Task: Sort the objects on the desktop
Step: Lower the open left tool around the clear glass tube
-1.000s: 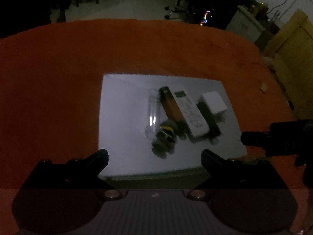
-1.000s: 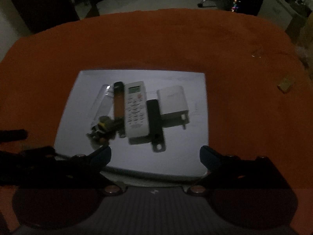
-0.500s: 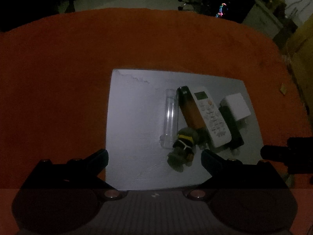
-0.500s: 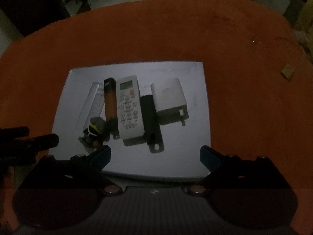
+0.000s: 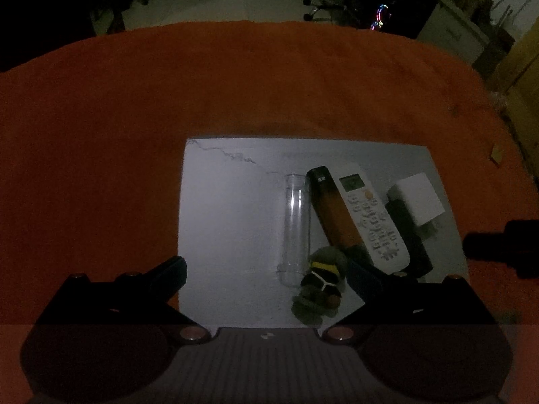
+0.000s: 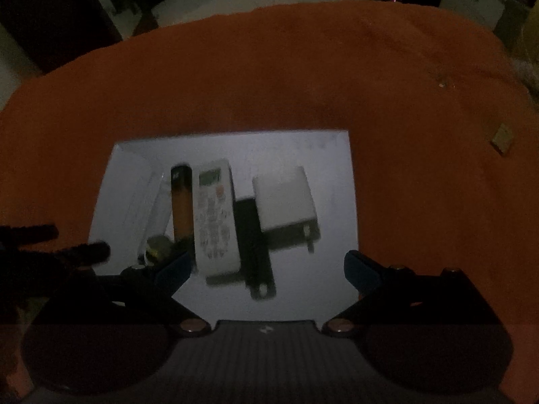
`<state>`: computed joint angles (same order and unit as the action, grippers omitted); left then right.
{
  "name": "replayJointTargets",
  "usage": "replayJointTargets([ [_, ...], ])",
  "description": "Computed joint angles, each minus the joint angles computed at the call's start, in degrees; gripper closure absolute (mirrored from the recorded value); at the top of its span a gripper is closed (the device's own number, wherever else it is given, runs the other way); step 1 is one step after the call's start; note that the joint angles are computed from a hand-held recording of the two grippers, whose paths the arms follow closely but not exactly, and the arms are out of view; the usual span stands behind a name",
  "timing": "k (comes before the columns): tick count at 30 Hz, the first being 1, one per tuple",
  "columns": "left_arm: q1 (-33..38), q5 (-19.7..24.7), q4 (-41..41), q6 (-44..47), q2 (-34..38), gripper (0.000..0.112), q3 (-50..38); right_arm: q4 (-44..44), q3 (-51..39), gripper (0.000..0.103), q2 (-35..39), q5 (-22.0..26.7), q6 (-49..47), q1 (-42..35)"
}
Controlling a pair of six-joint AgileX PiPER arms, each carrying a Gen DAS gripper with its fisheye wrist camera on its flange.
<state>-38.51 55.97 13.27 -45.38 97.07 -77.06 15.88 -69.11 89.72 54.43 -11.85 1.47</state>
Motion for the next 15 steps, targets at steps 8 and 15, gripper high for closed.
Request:
replayJointTargets([
  [8,0.5,1.5,1.0,1.2,4.3,0.010,-2.6,0.8,-0.1,0.005,3.7,-4.1,-3.5,0.6],
  [15,-0.1,-0.9,3.4,-0.5,7.2,0.010,-3.6,-1.9,0.7,0.015,6.8,-8.1,-2.6,1.0],
])
